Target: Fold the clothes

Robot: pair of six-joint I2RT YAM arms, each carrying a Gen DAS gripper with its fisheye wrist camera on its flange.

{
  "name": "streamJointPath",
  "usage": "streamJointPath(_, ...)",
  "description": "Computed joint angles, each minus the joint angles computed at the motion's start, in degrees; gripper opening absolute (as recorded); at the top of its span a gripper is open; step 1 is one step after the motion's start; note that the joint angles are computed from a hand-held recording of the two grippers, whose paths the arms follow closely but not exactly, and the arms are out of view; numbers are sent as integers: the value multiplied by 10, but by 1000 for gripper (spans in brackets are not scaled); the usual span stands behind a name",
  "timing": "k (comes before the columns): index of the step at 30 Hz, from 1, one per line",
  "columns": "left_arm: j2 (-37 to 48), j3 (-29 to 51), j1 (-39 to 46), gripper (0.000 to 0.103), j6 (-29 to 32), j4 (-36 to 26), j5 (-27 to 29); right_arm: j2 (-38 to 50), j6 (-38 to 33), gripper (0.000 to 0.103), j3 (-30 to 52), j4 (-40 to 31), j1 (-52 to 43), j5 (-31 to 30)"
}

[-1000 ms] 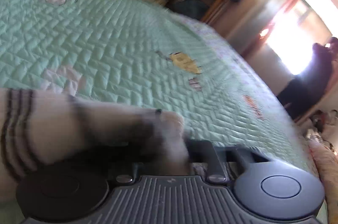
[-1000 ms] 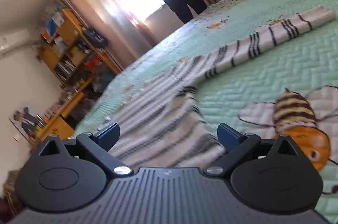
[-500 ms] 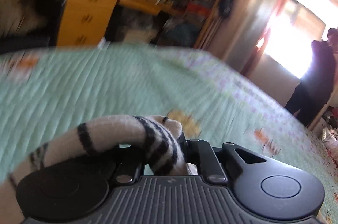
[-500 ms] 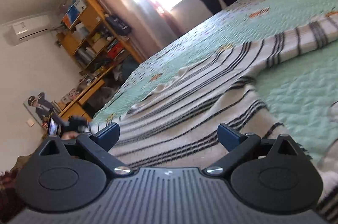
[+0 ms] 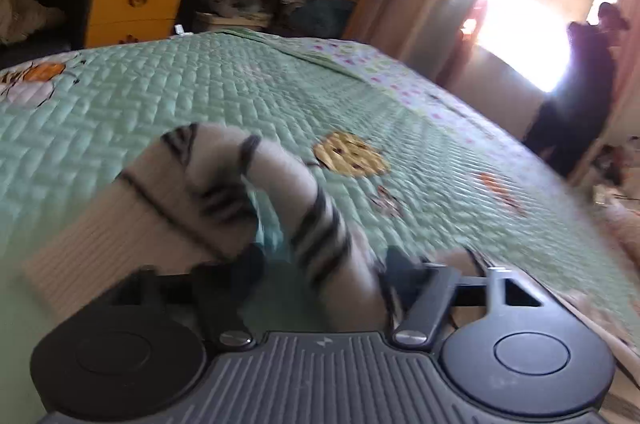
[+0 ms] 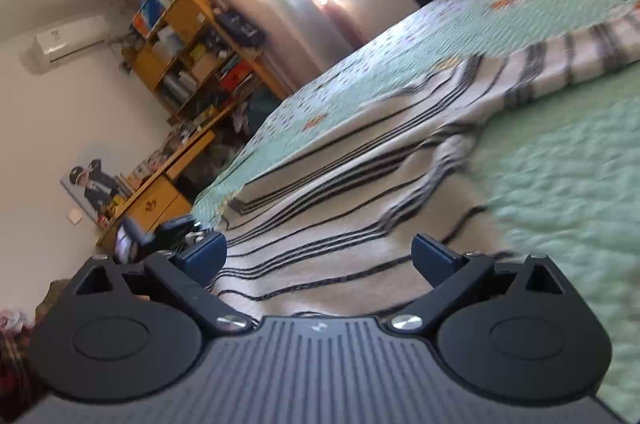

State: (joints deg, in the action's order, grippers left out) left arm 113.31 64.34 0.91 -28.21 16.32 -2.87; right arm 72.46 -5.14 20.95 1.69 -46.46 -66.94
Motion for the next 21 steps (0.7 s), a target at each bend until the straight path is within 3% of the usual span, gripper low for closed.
streamJointPath(3, -92, -112, 14, 96, 7, 6, 41, 27, -162, 99, 55, -177, -99, -24)
streamJointPath(5, -161, -204, 25, 96, -1, 28, 83, 75, -303, 99, 105, -314, -173, -26)
streamJointPath(7, -256, -309, 29, 96, -3, 42, 135, 109, -394, 99, 132, -395, -224, -15)
streamJointPath(11, -458, -453, -21, 96, 1, -44, 215, 196, -543, 99, 188, -518, -317, 33)
streamJointPath(13, -551, -496, -92, 96, -12, -103, 199, 245, -608, 99, 216, -570, -348, 42)
streamJointPath(16, -656, -516, -261, 98, -75, -197, 72, 286, -675, 99, 244, -620, -365, 51)
streamJointPath(21, -673, -519, -370, 102, -161, -218, 35, 359, -775, 99, 293, -720, -358, 66)
